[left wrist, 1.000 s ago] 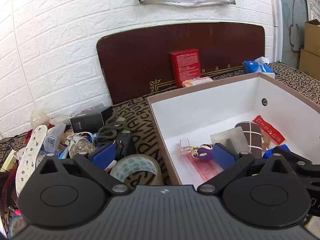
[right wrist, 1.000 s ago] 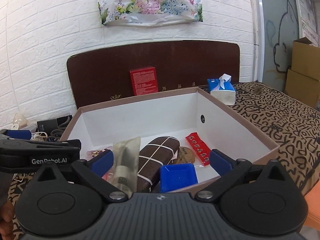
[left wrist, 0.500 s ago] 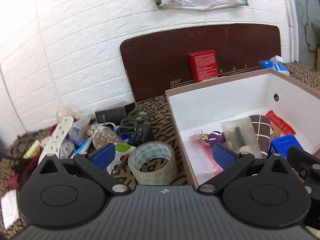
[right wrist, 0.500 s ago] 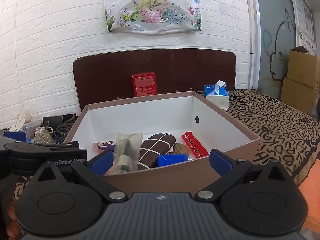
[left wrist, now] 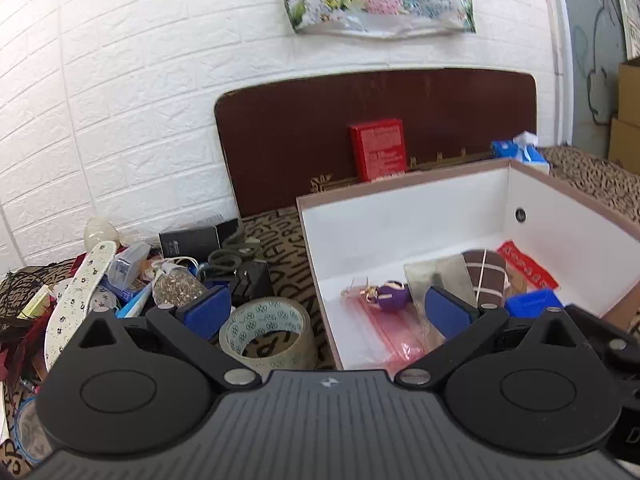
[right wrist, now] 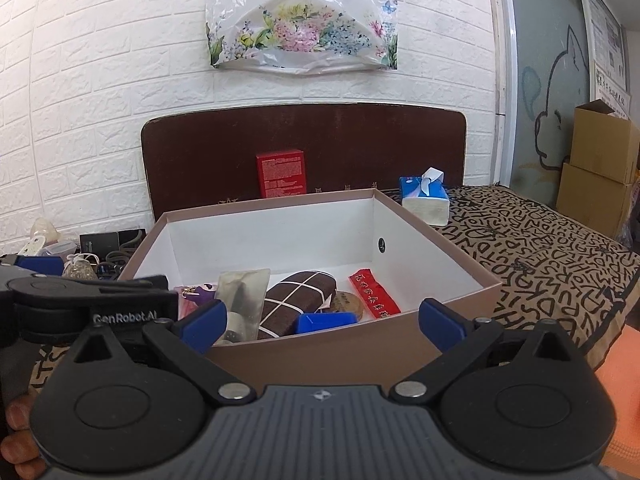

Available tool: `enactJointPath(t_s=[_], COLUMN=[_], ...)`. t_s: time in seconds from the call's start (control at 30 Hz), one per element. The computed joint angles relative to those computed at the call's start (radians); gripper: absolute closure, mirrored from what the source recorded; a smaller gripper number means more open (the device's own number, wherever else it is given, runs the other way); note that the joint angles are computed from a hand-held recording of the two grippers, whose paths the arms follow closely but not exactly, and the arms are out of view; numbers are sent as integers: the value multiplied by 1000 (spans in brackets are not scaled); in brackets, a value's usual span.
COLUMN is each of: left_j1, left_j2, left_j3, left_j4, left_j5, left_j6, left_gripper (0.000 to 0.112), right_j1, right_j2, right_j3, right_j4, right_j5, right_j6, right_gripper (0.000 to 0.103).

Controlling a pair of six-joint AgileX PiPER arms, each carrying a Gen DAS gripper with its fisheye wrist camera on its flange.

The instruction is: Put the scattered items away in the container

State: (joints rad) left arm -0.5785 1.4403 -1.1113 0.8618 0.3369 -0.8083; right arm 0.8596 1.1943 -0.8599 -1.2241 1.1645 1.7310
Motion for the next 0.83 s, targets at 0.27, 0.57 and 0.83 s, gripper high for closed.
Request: enactJointPath(t_s=[0.27, 0.57, 0.83], left_j1=[-160, -198, -208], left_j2=[45, 46, 63], left_j3=[-64, -57, -86], left_j4=[289, 321, 265], left_j5=[264, 325, 366], left_j6=[-307, -367, -338], left_gripper=[9, 9, 9], right_j1=[-34, -96, -137], right_j2=[-23, -61, -77], right_j3=[20, 46, 56], right_j4=[10, 44, 48], right_j5=[-20, -61, -106], right_j6=[-26, -62, -82], right_gripper=[0, 0, 0])
